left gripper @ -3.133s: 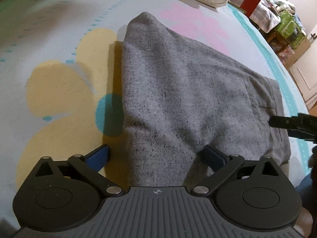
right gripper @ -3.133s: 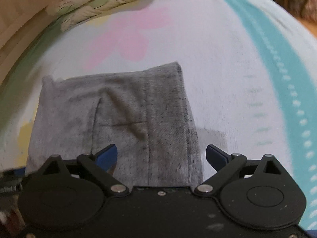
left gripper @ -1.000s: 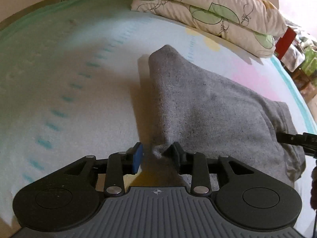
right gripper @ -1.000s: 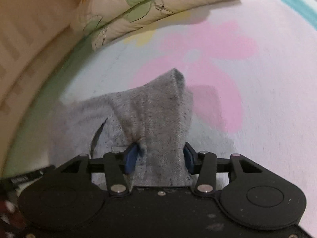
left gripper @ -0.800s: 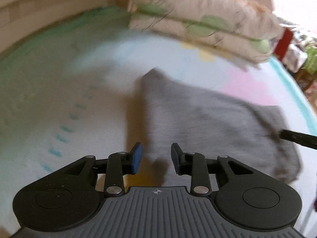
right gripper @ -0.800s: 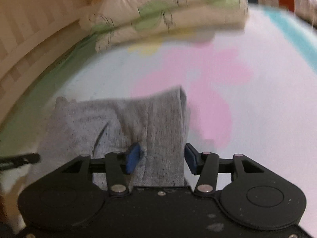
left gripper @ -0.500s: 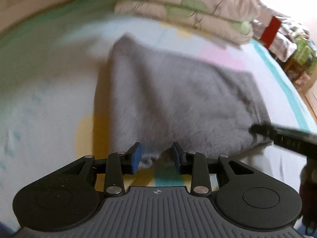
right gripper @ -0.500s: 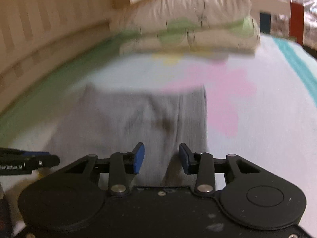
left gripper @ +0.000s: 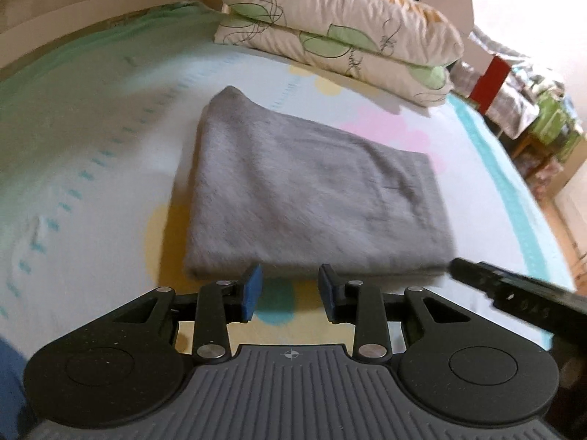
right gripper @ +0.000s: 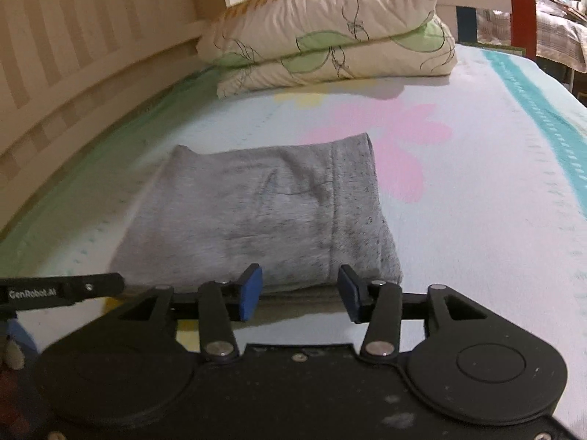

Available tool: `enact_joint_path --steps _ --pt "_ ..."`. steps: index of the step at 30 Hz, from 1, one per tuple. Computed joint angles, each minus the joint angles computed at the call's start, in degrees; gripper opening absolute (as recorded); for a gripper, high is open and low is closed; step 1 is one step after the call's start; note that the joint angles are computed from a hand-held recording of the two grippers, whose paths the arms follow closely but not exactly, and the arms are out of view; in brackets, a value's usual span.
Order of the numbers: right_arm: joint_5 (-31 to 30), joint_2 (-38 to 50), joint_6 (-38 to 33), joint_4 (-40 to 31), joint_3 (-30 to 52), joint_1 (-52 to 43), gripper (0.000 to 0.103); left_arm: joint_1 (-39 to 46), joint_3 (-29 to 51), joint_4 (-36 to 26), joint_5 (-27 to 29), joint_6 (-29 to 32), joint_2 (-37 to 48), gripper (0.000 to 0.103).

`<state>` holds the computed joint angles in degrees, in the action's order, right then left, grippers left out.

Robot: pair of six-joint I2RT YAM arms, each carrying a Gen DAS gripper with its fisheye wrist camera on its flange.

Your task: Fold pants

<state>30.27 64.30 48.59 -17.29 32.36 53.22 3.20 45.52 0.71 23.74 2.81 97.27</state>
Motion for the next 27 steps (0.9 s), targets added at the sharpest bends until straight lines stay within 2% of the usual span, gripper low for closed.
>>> enact_joint_path --steps 1,5,9,11,12,13,17,22,27 --pt "1.1 0.1 0.9 -0.4 0.1 1.3 0.052 0.2 -1.7 0.1 0.8 -0.8 -1.6 0.033" --pt "7.4 -1.3 8.6 -7.4 1.5 10.3 0.057 -2.7 -8.8 5.0 -2.6 -3.5 -7.7 0.033" --pt "12.4 -1.5 16.7 -13.3 2.3 17.7 0.061 -6.8 -16.1 10.8 -12.0 -3.7 -14.5 0.033" --pt "14.3 -1.3 20.8 -16.1 2.5 20.6 0.062 -8.9 -19.7 15.0 -17.3 -3.2 -16.6 0.039" --pt "15.1 -1.4 22.6 -17.4 2.5 21.9 0.063 -9.1 -21.1 16.7 -18.0 -2.8 -17.2 0.042" --pt "15.8 -1.7 23.9 -18.2 2.2 22.7 0.064 -8.3 -22.0 17.4 -16.6 -1.7 -17.6 0.045" --pt "19.5 -0.6 30.8 -21.4 1.5 27.2 0.07 -4.9 -21.4 14.9 -9.9 1.0 -15.7 0.045" --pt "21.7 1.1 38.3 -23.1 0.0 31.0 0.072 -5.5 -21.7 16.0 -12.4 1.4 -13.9 0.045" --pt "22.3 0.4 37.4 -21.8 -1.0 30.7 0.077 -7.1 -23.1 17.9 -14.3 2.0 -14.0 0.045"
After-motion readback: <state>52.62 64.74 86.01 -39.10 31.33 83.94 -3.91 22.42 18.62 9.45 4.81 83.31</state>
